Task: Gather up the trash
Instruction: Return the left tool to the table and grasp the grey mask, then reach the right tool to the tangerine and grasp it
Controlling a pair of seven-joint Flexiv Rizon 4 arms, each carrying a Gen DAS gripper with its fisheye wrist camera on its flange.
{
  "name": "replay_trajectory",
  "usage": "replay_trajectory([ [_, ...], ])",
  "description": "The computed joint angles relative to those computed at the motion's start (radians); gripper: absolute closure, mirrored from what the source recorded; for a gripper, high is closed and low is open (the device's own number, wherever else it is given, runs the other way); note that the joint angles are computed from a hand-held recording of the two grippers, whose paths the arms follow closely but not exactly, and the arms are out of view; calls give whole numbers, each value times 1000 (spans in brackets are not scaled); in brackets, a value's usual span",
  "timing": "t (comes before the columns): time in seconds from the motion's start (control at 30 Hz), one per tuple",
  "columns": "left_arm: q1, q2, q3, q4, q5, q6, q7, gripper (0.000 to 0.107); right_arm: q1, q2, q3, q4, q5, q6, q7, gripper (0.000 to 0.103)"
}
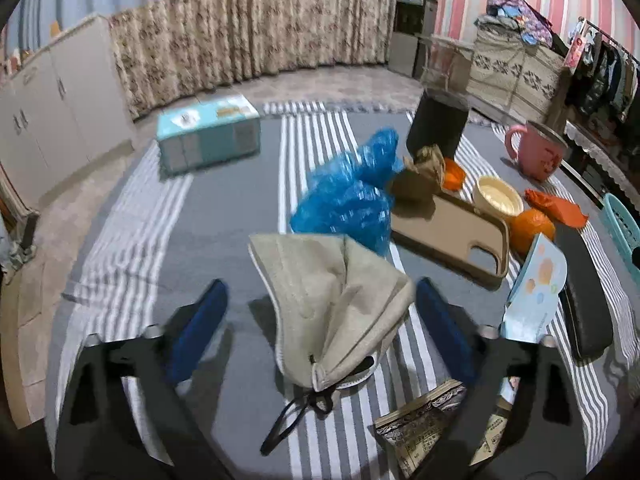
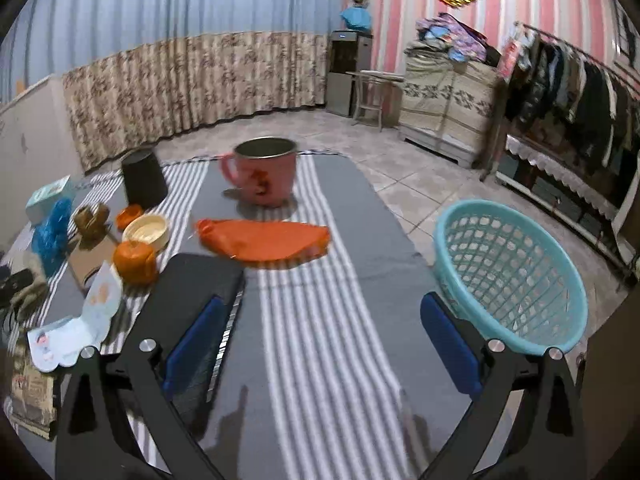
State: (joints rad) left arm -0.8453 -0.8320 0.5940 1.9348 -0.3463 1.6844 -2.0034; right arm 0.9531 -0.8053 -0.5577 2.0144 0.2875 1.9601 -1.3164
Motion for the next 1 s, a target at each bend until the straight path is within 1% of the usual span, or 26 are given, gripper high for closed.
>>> replay_trajectory([
  [0.03, 39, 11, -44, -2, 12, 1, 16, 40, 12, -3, -8, 4, 0, 3, -7, 6],
  [0.07, 72, 19, -83, -3, 24, 2, 31, 47, 37, -10, -25, 6, 4, 0, -13, 6],
  [0.13, 109, 30, -131, 3, 42, 24, 49, 76, 50, -9, -25, 7, 0, -7, -17, 6],
  [0.17, 107, 33, -132, 9, 42, 36, 52, 79, 56, -8, -24, 6, -5, -14, -18, 6],
  [0.23, 71, 35, -103, 23, 26, 54, 56, 85, 75, -6, -33, 6, -12, -28, -18, 6],
  [0.27, 54, 40, -91, 35, 16, 67, 58, 85, 79, -2, -30, 8, -19, -28, -17, 6],
  [0.33, 46, 56, -94, 60, -4, 95, 74, 85, 89, 8, -25, 10, -27, -32, -15, 6],
  [0.37, 28, 61, -79, 71, -18, 105, 82, 85, 101, 7, -30, 9, -25, -38, -9, 6],
  [0.4, -6, 60, -49, 79, -37, 111, 92, 85, 111, 7, -33, 6, -24, -47, 0, 6],
  [0.47, -34, 67, -28, 95, -59, 140, 116, 85, 99, 16, -10, -2, -41, -58, 17, 6],
  [0.53, -39, 77, -28, 111, -78, 173, 138, 85, 99, 19, 2, -13, -57, -80, 42, 6],
  [0.63, -18, 97, -51, 134, -95, 226, 170, 85, 124, 8, -5, -28, -85, -110, 81, 7],
  [0.7, -26, 92, -45, 143, -131, 237, 191, 85, 128, 5, 0, -44, -112, -136, 110, 7],
  [0.8, 33, 109, -105, 160, -138, 268, 212, 85, 108, 3, 30, -73, -164, -180, 158, 7],
  [0.87, 40, 108, -118, 165, -159, 279, 239, 85, 96, 1, 47, -93, -199, -211, 188, 8],
  [0.93, 52, 108, -131, 172, -175, 295, 268, 85, 101, -8, 43, -109, -229, -235, 217, 11],
  [1.0, 73, 112, -154, 184, -186, 315, 292, 85, 86, -7, 59, -122, -260, -250, 241, 11],
])
